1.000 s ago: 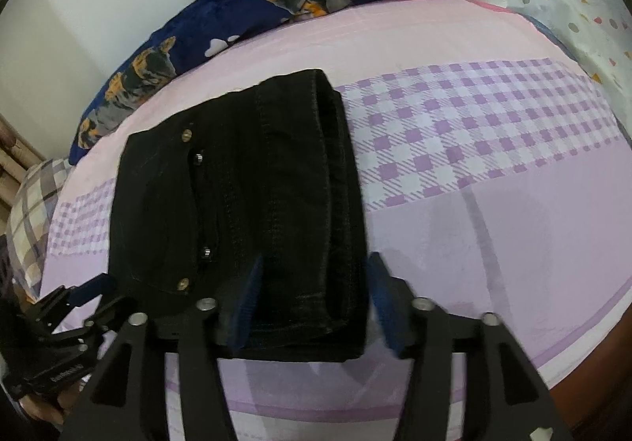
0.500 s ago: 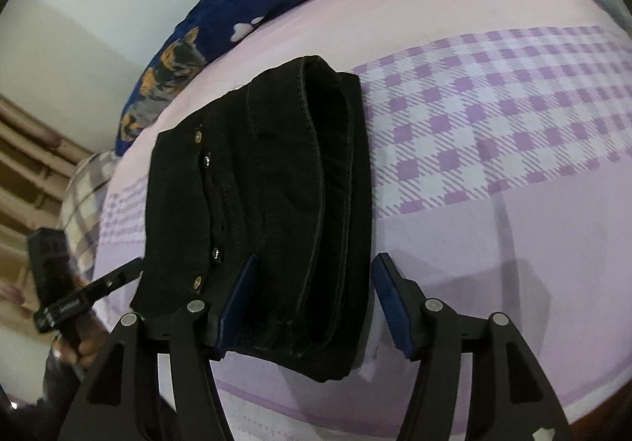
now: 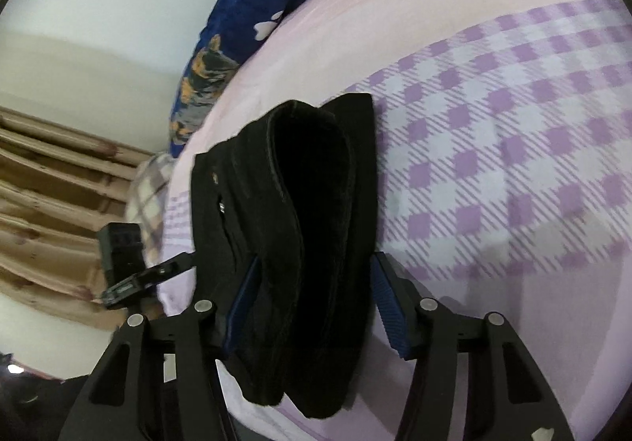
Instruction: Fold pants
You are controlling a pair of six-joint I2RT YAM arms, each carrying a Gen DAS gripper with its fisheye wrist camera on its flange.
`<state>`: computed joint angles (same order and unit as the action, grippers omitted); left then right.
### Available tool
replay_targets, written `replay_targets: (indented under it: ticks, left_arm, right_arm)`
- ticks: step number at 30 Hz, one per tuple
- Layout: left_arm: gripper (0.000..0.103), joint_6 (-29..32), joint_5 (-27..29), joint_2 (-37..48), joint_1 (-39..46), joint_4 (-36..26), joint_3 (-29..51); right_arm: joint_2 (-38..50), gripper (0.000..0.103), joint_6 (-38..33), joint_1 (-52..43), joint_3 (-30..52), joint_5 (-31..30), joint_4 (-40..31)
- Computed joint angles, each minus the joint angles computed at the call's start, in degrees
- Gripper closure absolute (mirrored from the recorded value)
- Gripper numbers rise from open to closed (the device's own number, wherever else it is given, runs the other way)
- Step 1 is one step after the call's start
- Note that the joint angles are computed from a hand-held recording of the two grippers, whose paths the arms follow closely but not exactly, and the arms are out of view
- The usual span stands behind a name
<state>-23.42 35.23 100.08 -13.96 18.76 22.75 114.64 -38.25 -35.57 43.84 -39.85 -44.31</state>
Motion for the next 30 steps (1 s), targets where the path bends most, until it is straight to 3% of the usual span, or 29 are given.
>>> replay_targets:
  ticks: [5, 11, 16, 18, 24, 28, 30]
  left_arm:
    - [0.032, 0.8, 6.5, 4.8, 2.0, 2.3, 2.5]
    - [0.032, -0.6, 14.4, 9.4, 5.5, 6.6, 2.9]
    - [0.070, -4.5, 9.5, 8.8, 5.0, 11.4, -0.6]
    - [0.072, -6.6, 8.5, 8.9, 4.4, 12.3, -0.7]
    - [0.072, -6.3, 0.7, 5.5, -0.5, 6.7, 1.4]
    - [0.072, -8.3, -3.8, 3.8, -2.8, 8.0, -0.1]
    - [0.072, -8.7, -8.3, 1.9, -5.5, 5.5, 0.3]
  right_arm:
    - [6.6, 0.054, -2.4, 2.1, 5.3, -1.7, -5.0]
    - [7.6, 0.061, -0.3, 6.0, 5.4, -3.0, -3.5]
    - [7.9, 0.071, -1.5, 4.2, 4.8, -2.8, -2.9]
    - [7.9, 0.071, -2.3, 3.7, 5.0, -2.5, -3.5]
    - [9.9, 0.073, -2.0, 4.1, 7.1, -2.4, -5.0]
    - [8.9, 0.072, 1.1, 4.0, 5.6, -2.9, -2.7]
    - [7.7, 0.073, 3.1, 3.6, 4.0, -3.2, -0.8]
